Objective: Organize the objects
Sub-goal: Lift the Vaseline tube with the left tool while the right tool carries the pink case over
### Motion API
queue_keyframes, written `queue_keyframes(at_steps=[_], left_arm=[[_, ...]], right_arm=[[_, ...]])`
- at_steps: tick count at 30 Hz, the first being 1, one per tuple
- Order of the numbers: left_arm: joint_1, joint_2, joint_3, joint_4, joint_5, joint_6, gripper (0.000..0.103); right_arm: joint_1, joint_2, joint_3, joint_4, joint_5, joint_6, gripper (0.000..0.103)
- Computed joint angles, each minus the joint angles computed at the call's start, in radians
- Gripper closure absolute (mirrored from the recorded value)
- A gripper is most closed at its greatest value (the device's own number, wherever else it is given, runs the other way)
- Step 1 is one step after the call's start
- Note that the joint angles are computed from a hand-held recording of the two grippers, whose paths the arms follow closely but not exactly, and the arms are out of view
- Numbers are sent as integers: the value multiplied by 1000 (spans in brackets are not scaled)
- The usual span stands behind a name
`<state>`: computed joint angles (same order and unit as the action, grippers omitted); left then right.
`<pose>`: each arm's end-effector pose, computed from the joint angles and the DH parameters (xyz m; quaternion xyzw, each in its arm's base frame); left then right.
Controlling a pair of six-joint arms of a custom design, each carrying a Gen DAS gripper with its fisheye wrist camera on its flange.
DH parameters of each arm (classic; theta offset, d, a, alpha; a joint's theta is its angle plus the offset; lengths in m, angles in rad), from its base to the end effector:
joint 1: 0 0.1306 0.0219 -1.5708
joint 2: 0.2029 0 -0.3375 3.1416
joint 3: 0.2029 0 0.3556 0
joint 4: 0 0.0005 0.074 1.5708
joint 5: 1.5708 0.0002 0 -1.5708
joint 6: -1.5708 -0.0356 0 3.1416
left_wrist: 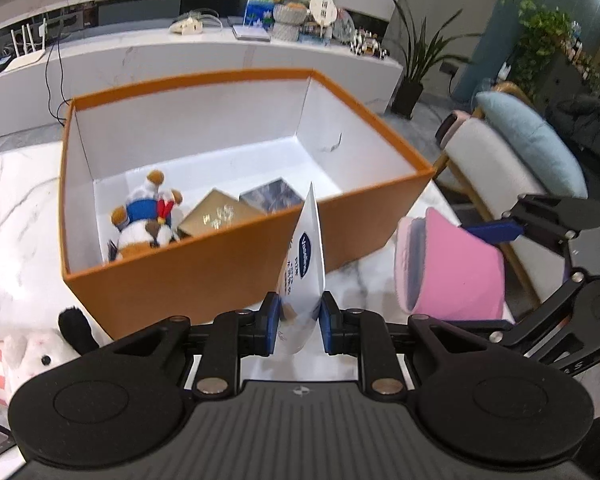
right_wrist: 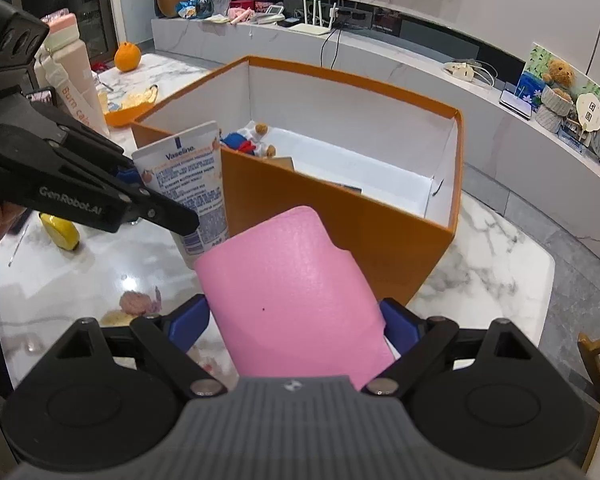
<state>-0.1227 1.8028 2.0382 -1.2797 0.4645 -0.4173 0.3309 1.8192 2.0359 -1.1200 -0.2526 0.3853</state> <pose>0.5567 -0.0852 0.4280 0.3084 0.8896 -0.1827 0.2831 0.5490 0.1975 0.4255 -0.3672 0.8634 0.1101 0.3281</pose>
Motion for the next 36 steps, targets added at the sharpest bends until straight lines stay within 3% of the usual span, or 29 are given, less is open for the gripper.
queue_keyframes(at_steps=[7, 20, 24, 30, 36], left_arm=[[18, -12, 22, 38, 88, 37, 78], [55, 35, 127, 113, 194, 200, 79], [60, 58, 168, 131, 211, 255, 79], [60, 55, 147, 220, 189, 323, 79], [58, 85, 173, 231, 149, 344, 79]], right_arm=[[-3, 6, 43, 19, -41, -39, 12], [8, 75, 183, 112, -87, -201, 12], [23, 97, 207, 146, -71, -238, 12], [44, 108, 177, 259, 13, -318, 12], [59, 131, 172, 317, 86, -374, 12]])
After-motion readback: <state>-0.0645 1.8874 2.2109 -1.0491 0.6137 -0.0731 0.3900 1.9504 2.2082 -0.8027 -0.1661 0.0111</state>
